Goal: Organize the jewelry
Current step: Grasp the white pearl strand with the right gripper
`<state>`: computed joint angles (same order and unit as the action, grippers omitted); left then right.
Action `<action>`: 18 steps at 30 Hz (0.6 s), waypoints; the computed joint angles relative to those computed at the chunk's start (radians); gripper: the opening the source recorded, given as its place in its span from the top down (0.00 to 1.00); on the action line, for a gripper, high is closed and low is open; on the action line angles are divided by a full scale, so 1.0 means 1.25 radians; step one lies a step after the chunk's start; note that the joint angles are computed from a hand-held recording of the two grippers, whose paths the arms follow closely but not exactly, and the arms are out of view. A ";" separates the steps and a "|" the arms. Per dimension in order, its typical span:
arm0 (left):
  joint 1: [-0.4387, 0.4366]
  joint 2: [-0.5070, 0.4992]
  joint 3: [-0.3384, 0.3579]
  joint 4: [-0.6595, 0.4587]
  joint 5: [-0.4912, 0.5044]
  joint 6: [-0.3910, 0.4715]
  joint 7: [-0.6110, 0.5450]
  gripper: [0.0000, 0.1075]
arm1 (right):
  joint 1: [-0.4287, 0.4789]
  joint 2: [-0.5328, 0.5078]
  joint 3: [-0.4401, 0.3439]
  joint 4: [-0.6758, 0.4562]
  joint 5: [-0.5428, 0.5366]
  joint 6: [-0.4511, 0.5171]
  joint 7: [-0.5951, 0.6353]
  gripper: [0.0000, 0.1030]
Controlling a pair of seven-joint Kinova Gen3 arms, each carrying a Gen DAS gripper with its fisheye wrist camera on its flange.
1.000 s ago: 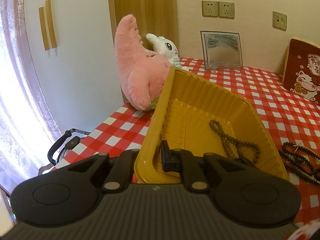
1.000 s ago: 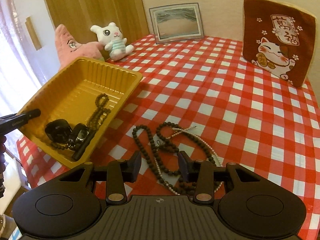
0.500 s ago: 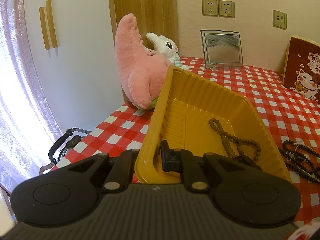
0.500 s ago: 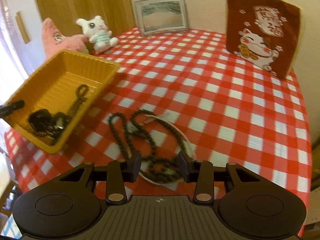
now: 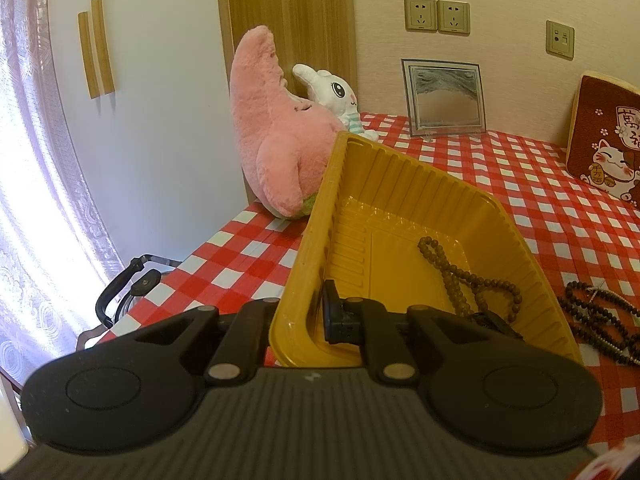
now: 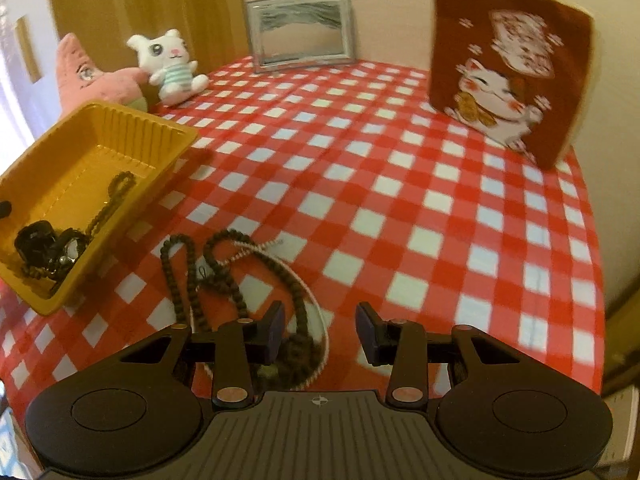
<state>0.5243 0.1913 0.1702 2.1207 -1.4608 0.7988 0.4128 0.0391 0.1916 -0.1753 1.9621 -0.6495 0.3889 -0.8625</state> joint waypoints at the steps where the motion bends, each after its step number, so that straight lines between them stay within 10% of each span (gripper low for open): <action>1: 0.000 0.000 0.000 0.000 0.001 -0.001 0.000 0.90 | 0.005 0.010 -0.008 -0.007 -0.009 -0.002 0.019 0.61; 18: -0.002 0.002 -0.002 -0.003 0.008 -0.006 -0.001 0.90 | 0.046 0.161 -0.073 -0.147 0.009 0.066 0.161 0.76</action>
